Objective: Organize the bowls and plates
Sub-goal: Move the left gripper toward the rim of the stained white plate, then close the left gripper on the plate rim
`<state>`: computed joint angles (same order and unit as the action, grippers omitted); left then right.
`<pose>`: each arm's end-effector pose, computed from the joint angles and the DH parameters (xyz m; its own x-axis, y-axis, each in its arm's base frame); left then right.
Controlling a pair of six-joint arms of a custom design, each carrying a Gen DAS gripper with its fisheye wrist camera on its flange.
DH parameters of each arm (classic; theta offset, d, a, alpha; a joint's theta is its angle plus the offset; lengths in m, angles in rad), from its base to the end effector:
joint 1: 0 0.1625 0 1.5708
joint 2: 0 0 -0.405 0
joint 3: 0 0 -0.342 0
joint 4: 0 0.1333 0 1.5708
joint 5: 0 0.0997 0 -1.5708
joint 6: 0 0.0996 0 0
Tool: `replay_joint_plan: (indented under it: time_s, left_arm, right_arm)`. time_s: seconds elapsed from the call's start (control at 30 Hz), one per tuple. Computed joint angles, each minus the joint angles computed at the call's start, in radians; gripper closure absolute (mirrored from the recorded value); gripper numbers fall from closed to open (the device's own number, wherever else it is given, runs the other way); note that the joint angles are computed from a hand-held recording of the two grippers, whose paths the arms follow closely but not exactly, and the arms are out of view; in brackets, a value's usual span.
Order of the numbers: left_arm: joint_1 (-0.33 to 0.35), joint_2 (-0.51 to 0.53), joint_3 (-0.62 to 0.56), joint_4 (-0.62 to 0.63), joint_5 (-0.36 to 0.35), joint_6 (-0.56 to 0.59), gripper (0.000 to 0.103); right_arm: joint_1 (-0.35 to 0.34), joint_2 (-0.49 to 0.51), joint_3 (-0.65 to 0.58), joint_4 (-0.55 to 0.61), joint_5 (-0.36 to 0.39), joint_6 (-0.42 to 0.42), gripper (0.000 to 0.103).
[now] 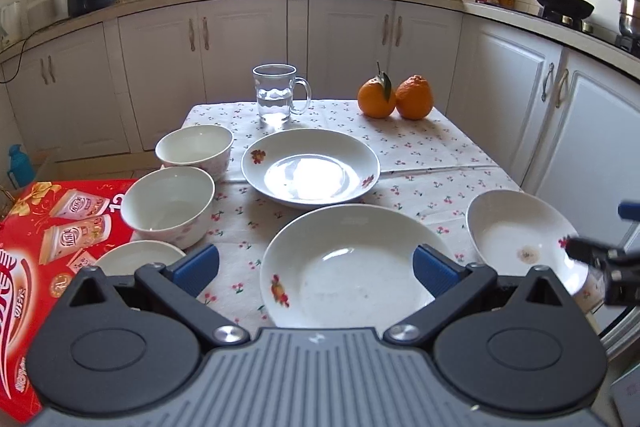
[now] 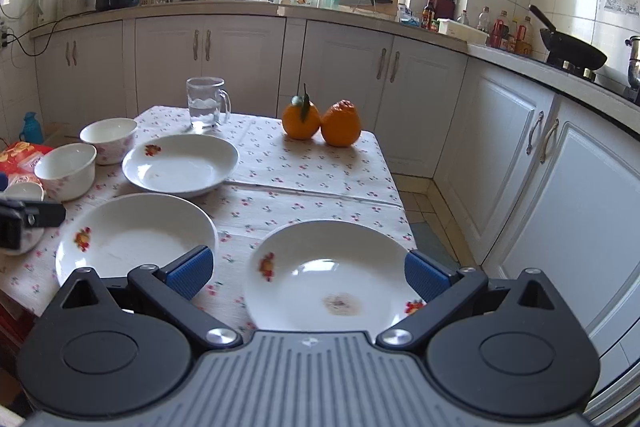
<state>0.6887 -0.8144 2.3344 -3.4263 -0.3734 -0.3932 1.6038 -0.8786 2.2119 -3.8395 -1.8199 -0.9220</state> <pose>-0.1663 -0.4296 0.1140 -0.7121 -0.1497 -0.6859 0.4939 0.5876 -0.6410 0.1244 -0.4720 0.1648 -0.5736 -0.3721 0.7297 -0.7888 0.4910 -0.3697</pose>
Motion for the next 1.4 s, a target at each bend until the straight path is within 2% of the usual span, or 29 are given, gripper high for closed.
replay_joint_plan:
  time_s: [0.07,0.2,0.33,0.43,0.53,0.7,0.8,0.93,1.23,1.33,1.4]
  left_arm:
    - [0.023,0.018,-0.033,-0.045,-0.029,0.077,0.001]
    - [0.067,0.039,-0.094,-0.092,-0.124,0.189,0.001]
    - [0.105,0.052,-0.171,-0.04,-0.208,0.258,0.001]
    - [0.128,0.067,-0.245,0.054,-0.268,0.298,0.001]
    - [0.141,0.1,-0.312,0.094,-0.313,0.374,0.001]
    - [0.188,0.138,-0.446,0.275,-0.456,0.42,0.001]
    - [0.206,0.178,-0.52,0.356,-0.483,0.451,0.001]
    - [0.231,0.217,-0.612,0.468,-0.534,0.471,0.001]
    - [0.287,0.306,-0.831,0.701,-0.654,0.511,0.003]
    - [0.3,0.327,-0.884,0.751,-0.685,0.527,0.007]
    - [0.306,0.341,-0.917,0.787,-0.694,0.529,0.014]
  right_arm:
    - [-0.036,-0.035,-0.009,0.096,0.024,-0.018,0.0]
    - [-0.097,-0.062,-0.016,0.188,0.038,-0.042,0.0]
    - [-0.146,-0.071,-0.021,0.261,0.063,-0.062,0.0]
    - [-0.174,-0.069,-0.038,0.32,0.071,-0.072,0.0]
    - [-0.191,-0.055,-0.057,0.34,0.077,-0.103,0.0]
    - [-0.212,-0.039,-0.099,0.387,0.09,-0.13,0.0]
    - [-0.223,-0.033,-0.111,0.402,0.095,-0.171,0.0]
    - [-0.249,-0.053,-0.13,0.484,0.151,-0.181,0.0]
    - [-0.29,-0.071,-0.136,0.538,0.249,-0.263,0.0]
    - [-0.298,-0.069,-0.144,0.547,0.27,-0.281,0.0]
    - [-0.298,-0.072,-0.153,0.569,0.274,-0.291,0.0]
